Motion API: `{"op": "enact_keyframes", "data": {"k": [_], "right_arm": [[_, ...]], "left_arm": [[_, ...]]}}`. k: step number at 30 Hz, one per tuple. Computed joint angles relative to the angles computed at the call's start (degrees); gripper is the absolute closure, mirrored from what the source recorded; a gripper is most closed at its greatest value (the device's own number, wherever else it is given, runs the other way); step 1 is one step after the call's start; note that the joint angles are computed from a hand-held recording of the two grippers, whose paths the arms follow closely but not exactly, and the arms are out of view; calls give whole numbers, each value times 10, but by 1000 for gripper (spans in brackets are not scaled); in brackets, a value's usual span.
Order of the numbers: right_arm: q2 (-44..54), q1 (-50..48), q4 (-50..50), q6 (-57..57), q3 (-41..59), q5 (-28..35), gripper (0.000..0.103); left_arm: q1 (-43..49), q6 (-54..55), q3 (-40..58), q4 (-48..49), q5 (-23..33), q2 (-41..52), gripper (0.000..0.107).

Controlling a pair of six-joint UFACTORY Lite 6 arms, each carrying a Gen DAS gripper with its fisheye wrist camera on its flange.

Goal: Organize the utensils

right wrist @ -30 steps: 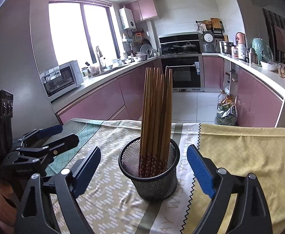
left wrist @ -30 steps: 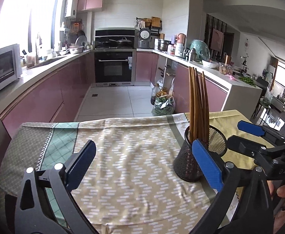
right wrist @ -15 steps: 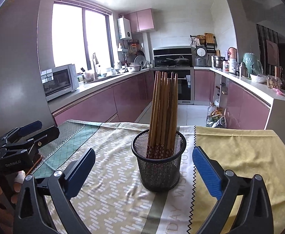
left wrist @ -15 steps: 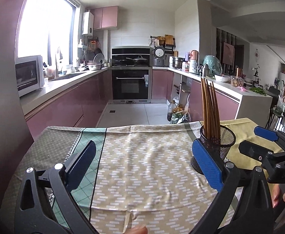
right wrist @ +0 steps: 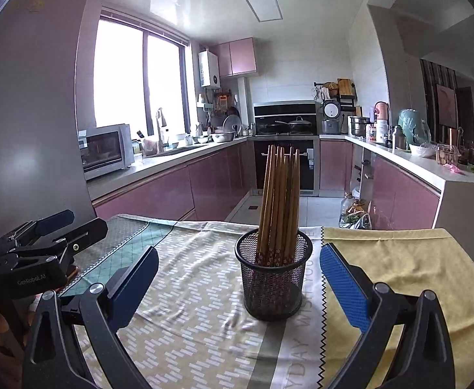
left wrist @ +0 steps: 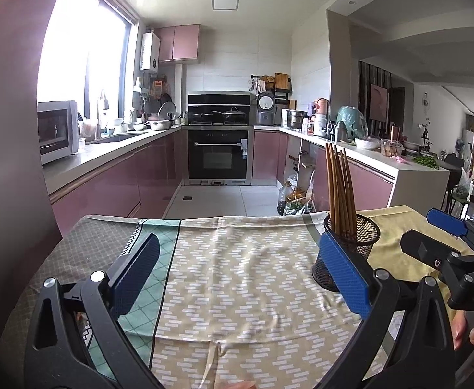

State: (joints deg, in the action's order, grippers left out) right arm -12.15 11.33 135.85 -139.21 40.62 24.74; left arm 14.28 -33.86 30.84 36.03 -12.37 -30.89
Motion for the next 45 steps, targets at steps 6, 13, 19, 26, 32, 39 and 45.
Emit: {"op": "enact_keyframes", "data": {"k": [6, 13, 19, 26, 32, 39, 45], "right_arm": [[-14, 1, 14, -10, -12, 0, 7], [-26, -2, 22, -12, -23, 2, 7], [-25, -1, 22, -12, -22, -2, 7], [-19, -5, 24, -12, -18, -1, 7], [-14, -4, 39, -25, -17, 1, 7], [-16, -4, 46, -34, -20, 1, 7], [-23, -6, 51, -40, -24, 1, 7]], "left_arm": [[-4, 15, -13, -16, 1, -17, 10], [-4, -24, -20, 21, 4, -31, 10], [-5, -15, -23, 11, 4, -35, 10], [-14, 23, -24, -29, 10, -37, 10], [-16, 38, -23, -45, 11, -35, 10], [-21, 66, -23, -73, 13, -34, 10], [-22, 77, -25, -86, 12, -33, 10]]}}
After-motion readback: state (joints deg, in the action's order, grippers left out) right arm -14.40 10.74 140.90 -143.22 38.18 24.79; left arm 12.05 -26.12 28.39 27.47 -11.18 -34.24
